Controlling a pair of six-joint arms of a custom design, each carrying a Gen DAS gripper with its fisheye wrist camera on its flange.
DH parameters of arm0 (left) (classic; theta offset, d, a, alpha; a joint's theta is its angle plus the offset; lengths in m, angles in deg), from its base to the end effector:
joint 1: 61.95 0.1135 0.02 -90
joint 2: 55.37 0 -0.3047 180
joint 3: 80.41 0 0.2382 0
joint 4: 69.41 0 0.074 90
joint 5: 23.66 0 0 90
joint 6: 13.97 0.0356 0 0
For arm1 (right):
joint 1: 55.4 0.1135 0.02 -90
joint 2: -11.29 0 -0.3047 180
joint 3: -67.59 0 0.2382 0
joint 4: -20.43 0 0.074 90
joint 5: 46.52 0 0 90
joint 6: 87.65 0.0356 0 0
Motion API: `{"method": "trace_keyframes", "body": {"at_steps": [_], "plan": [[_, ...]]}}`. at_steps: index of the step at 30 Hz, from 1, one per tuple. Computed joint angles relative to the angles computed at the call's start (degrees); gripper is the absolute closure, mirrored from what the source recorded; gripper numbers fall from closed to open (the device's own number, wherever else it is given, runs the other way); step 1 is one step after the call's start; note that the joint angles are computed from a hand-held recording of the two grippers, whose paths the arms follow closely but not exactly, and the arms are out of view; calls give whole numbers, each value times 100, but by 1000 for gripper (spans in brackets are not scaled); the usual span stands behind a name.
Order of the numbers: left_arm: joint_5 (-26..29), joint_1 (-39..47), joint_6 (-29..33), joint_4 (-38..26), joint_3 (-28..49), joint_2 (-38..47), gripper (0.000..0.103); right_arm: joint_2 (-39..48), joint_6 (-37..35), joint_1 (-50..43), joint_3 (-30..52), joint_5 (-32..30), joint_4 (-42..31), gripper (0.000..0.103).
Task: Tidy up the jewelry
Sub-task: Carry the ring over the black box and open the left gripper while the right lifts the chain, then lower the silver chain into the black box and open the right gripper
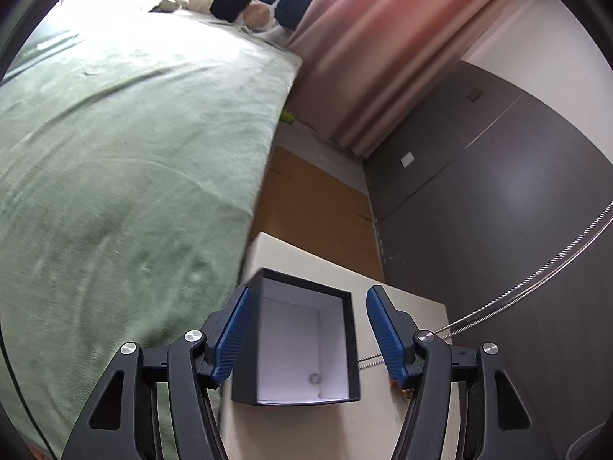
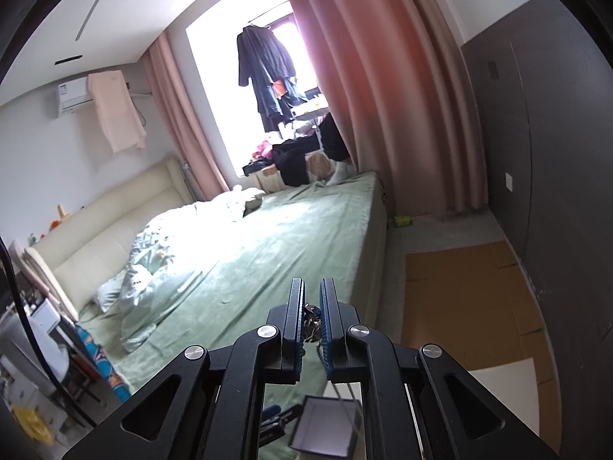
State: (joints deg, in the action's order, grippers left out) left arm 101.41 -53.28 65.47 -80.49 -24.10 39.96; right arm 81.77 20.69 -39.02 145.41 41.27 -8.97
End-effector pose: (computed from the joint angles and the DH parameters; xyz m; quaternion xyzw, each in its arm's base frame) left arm 0.2992 0.0249 0.1878 -0.0484 0.9009 -0.2885 0.3206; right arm 0.2452 0.0735 0.3900 0.0034 0.8292 0.1820 0.5284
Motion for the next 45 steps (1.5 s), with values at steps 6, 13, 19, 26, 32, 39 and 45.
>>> {"method": "trace_keyframes", "body": {"at_steps": [6, 13, 19, 26, 32, 39, 45], "plan": [[197, 292, -47, -24, 27, 26, 40, 173, -132, 552, 613, 476, -275, 94], [291, 372, -39, -99, 78, 55, 40, 443, -277, 1124, 1220, 1007, -549, 94], [219, 412, 92, -127, 39, -59, 40, 511, -228, 1132, 1041, 968, -434, 94], [223, 488, 79, -167, 27, -77, 40, 896, 207, 868, -183, 299, 394, 94], [258, 640, 32, -176, 41, -13, 40, 1447, 395, 802, -992, -222, 1186, 94], [110, 695, 35, -211, -13, -53, 40, 1741, 557, 570, -1432, -704, 1589, 93], [-76, 421, 76, -173, -207, -311, 40, 1350, 672, 30, -2068, -960, 1903, 47]]}}
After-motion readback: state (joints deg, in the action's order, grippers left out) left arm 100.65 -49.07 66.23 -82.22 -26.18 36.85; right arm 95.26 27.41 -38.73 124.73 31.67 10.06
